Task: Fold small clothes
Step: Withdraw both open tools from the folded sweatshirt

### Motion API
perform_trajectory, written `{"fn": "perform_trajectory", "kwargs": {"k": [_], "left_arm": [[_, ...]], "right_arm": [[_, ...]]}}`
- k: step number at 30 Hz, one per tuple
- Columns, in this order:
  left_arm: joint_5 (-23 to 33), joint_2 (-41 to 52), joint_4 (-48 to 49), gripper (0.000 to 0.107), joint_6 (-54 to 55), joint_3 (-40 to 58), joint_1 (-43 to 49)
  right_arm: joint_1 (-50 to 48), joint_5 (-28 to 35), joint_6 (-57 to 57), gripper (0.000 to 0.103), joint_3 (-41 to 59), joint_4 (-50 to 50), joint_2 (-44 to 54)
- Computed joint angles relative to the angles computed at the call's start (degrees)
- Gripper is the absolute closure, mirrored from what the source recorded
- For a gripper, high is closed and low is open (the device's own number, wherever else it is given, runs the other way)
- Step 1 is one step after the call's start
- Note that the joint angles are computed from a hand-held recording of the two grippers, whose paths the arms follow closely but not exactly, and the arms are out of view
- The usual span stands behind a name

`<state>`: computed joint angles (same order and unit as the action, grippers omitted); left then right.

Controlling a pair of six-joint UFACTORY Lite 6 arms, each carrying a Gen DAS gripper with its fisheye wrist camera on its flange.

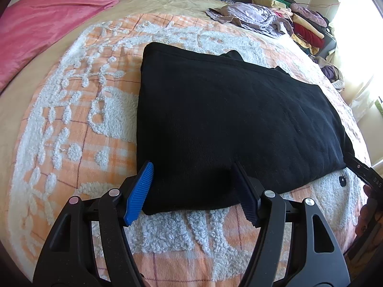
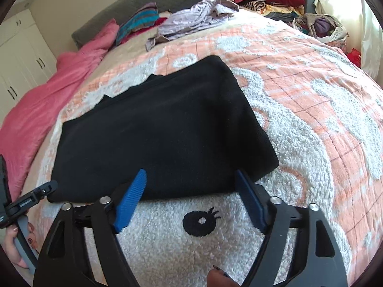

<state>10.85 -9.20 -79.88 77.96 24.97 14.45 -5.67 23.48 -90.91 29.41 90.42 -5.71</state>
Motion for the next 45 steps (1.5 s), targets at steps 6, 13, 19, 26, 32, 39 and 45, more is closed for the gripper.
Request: {"fn": "perform_trajectory", "kwargs": {"k": [6,13,19,26,32,39,45], "left_arm": [[1.3,-2.6,9.1,0.037,-9.4,-0.9,0.1],[3.3,-5.2,15.7,0.026,-16.0,-2.1,1.0],[4.2,-8.0,21.3,0.014,-21.5,-3.3,1.4],[5.4,-11.2,28.0,0.014,-27.3,-4.2,2.3],[7.7,-13.6,30.5,0.014,-27.7,-4.4,6.0],[10.7,-14.4,30.3,0.014,-24.1,-3.7,11.9],[13.0,-12.4,26.9,0.014,-17.6,-1.6,19.1]], "right_arm": [[-1.1,0.5,-3.2,0.006,-2.4,3.9,-3.5],[-2.4,1.9,-3.2,0.004,-2.9,3.5,-5.3],[-2.8,2.7,-5.3,0.004,-5.2,5.4,-9.0],[-2.6,3.0,-5.1,0.004,-7.7,4.5,-13.2],[0.9,1.1,-4.3,0.004,-8.8,4.4,-15.6],[6.1,-1.6,-2.2,0.004,-8.6,4.5,-16.7],[16.5,-6.9,-0.7,0.004,-7.5,7.1,-17.2]]}}
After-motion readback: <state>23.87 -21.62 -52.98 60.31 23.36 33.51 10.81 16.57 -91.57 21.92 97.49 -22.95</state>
